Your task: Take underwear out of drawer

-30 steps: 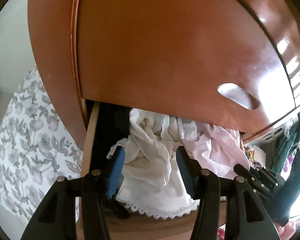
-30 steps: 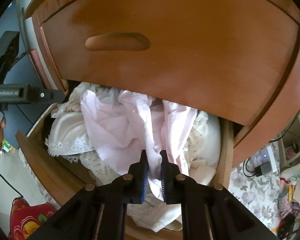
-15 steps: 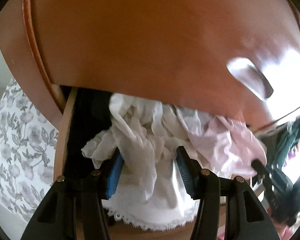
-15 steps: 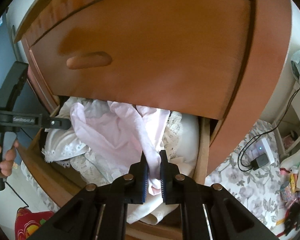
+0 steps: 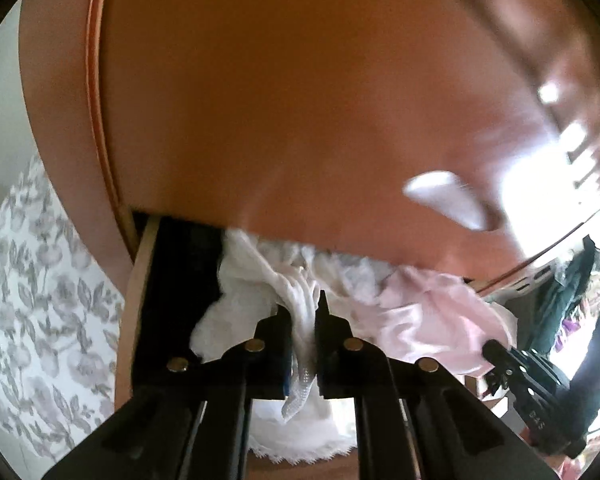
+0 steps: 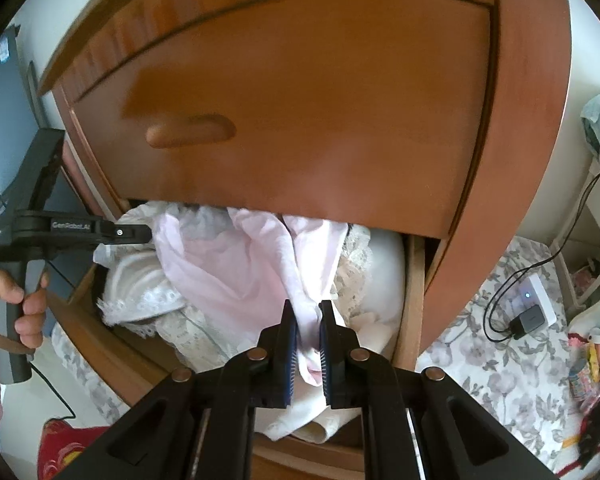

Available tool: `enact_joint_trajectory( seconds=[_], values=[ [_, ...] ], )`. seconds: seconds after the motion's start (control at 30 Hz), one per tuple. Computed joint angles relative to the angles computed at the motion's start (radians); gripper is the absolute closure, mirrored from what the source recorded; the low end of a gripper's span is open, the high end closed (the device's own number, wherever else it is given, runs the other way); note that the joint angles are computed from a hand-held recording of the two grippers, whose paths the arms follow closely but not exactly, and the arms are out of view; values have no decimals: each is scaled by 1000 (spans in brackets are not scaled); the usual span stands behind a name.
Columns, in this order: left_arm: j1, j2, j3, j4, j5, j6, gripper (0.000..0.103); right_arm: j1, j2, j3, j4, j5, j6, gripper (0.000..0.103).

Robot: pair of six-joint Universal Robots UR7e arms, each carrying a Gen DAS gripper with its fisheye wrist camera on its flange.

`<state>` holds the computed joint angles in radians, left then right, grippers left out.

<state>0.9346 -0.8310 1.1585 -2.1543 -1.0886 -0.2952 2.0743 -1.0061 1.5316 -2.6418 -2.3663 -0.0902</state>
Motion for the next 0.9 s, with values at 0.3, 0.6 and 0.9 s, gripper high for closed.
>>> enact_joint_trajectory(
  seconds=[0.3,0.6,0.9],
  values=[
    [-39,-56,47,-76,-51,64,94,24,-1,-36,-33,107,4,94],
    [-64,-83,75,-126,-69,87,94,49,-2,-55,-64,177,3,94],
    [-62,-101,66,-102,-71,112,94,68,-4,-75,-66,192,-35,102]
  ],
)
